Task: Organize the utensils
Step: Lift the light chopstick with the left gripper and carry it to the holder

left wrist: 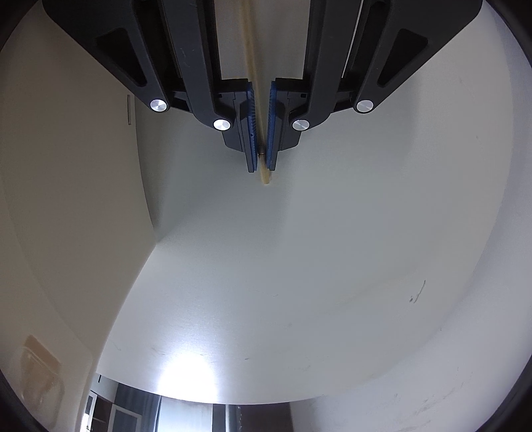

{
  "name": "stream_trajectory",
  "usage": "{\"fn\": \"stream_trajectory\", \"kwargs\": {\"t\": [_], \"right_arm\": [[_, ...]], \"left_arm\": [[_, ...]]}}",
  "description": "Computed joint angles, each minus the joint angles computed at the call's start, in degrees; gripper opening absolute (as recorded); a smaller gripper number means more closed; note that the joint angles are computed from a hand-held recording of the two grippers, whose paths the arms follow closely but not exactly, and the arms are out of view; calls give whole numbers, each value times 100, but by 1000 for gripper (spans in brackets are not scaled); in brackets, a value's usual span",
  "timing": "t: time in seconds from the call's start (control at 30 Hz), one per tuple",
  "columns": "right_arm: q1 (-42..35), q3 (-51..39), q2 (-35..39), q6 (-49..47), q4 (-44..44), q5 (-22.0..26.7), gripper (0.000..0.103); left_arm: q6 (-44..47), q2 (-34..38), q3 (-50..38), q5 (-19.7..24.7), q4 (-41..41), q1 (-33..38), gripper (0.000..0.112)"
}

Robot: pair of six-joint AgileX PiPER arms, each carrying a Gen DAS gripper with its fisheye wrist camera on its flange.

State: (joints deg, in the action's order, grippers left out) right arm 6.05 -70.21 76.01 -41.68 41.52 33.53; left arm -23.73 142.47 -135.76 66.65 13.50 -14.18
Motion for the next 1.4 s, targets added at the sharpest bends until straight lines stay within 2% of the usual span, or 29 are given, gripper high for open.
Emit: {"fn": "stream_trajectory", "kwargs": {"t": [0.2,0.27,0.33,0.43,0.67,0.83,1.03,1.13,1.2,1.27,1.4], "right_arm": [[5,-58,49,24,-31,-12,7],[39,-63,63,81,-96,-60,7],[70,-27,37,121,-130,-172,7],[297,95,-100,666,-839,-625,7],[244,85,-76,384,-573,-544,7],[195,107,-38,179,-390,-544,7],[162,175,-12,49,-239,-622,7],[233,218,0,147,-316,-702,7],[240,223,26,137,-311,-721,7],[243,246,31,103,-253,-736,7],[201,270,40,-61,-33,-698,7]], "left_arm": [[-20,-132,195,-23,80,-83,4],[-112,-336,520,-183,44,-83,4],[-195,-620,1007,-505,91,-41,4],[-294,-1218,1917,-1123,46,34,4],[-868,-2768,4030,-2544,401,-62,4],[-1587,-3731,5078,-3322,884,-292,4],[-2270,-4543,5890,-4149,1637,-546,4],[-3035,-4815,6174,-4367,2586,-773,4],[-3552,-4880,6192,-4375,3212,-985,4],[-3722,-5070,6391,-4541,3484,-985,4],[-4272,-5212,6476,-4548,4166,-1226,4]]}}
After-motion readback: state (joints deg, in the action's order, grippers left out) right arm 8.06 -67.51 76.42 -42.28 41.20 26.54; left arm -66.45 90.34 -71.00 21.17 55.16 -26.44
